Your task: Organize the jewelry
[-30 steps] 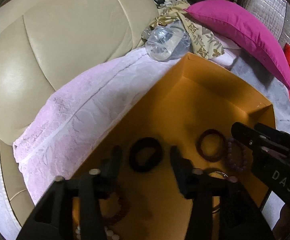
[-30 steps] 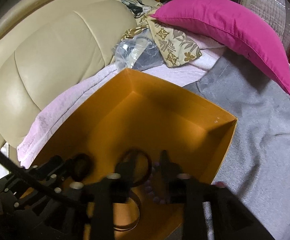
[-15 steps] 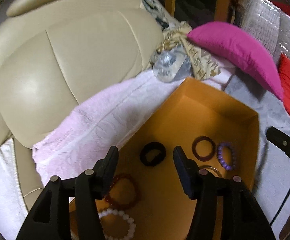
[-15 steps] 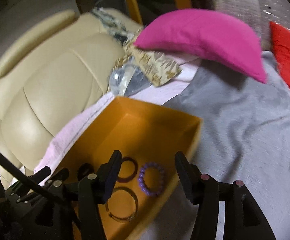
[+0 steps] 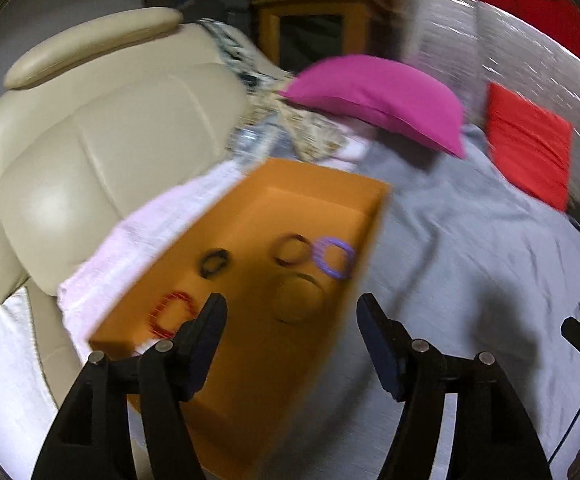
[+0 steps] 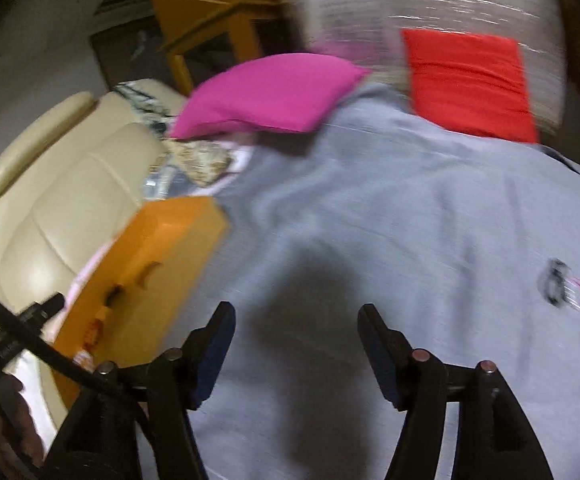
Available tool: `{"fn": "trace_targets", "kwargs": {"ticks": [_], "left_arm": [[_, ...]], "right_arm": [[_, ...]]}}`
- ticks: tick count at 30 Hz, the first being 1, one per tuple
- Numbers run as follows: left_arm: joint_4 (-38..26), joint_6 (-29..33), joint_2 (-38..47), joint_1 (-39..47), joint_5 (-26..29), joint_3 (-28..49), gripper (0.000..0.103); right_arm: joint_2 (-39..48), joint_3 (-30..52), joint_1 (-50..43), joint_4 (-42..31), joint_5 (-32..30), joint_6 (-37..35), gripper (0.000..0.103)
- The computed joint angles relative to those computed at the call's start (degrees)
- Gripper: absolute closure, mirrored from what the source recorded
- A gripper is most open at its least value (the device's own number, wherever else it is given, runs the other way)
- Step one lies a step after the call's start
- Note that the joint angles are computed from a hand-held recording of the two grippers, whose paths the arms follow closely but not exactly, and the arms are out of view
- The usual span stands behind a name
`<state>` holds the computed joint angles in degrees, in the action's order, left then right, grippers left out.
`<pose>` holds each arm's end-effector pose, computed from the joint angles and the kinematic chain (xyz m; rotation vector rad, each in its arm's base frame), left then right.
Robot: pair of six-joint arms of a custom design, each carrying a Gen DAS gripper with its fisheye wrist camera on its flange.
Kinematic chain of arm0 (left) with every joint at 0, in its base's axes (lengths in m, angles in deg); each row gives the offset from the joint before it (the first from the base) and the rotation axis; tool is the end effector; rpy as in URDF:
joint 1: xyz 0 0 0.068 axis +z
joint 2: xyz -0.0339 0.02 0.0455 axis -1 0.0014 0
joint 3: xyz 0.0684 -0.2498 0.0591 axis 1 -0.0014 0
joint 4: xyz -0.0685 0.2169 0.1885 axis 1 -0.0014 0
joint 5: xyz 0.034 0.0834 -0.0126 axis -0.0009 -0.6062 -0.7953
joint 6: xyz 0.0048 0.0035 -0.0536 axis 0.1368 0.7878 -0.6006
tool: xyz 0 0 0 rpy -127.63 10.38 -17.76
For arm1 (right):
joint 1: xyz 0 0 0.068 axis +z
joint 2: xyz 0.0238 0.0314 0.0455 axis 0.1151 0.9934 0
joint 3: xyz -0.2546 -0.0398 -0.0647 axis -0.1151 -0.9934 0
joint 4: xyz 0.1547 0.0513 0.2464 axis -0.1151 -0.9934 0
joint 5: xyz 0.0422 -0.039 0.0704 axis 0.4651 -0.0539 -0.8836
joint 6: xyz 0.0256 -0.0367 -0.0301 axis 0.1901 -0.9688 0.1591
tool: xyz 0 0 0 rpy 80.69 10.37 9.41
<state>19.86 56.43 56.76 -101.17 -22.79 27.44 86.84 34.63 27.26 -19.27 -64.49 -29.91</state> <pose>0.2844 -0.0470 0.3340 -0.1920 2.3457 0.0927 0.2879 0.1047 0.3167 0.0994 2.3398 0.2672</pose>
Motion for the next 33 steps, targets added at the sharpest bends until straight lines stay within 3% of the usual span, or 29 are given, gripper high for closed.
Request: {"fn": "trace_targets", "kwargs": {"ticks": [6,9,14,19,28,31,32,33], "left_arm": [[-1.2,-4.8,3.4,-14.4,-2.6,0.1,0.035],[-1.1,-6.3,5.4,-19.5,-3.3,0.5,0.035],[-1.5,-9.2,10.4,-25.1,-3.8,3.3,0.035],[-1.4,-10.0,16.5,-29.4,-5.4,7.9,0.035],[-0.9,-8.2,30.3,-32.9,-6.0,20.0,0.035],[-1.2,-7.3,35.1,-33.6,-5.9,25.1,0.035],[-1.3,-7.0,36.7,-33.9,-5.9,27.0,0.035],[-1.3,-6.7,38.2,-34.3,-5.8,28.7,0.035]], "right_arm": [[-14.0,-12.9,-19.6,-4.3,-8.5,-6.0,0.034],[-15.4,-15.2,-32.1,-5.4,-14.4,-10.2,0.034],[-7.1,-12.2,-47.5,-5.3,-21.4,-15.6,0.034],[3.5,-5.9,-52.0,-3.8,-21.6,-16.6,0.035],[15.6,3.4,-49.6,-2.3,-18.0,-16.9,0.058],[18.4,6.1,-48.4,-3.9,-15.0,-17.9,0.088],[18.6,6.2,-48.4,-3.9,-14.5,-18.7,0.094],[18.2,5.7,-48.7,-3.9,-14.5,-19.9,0.095]]}}
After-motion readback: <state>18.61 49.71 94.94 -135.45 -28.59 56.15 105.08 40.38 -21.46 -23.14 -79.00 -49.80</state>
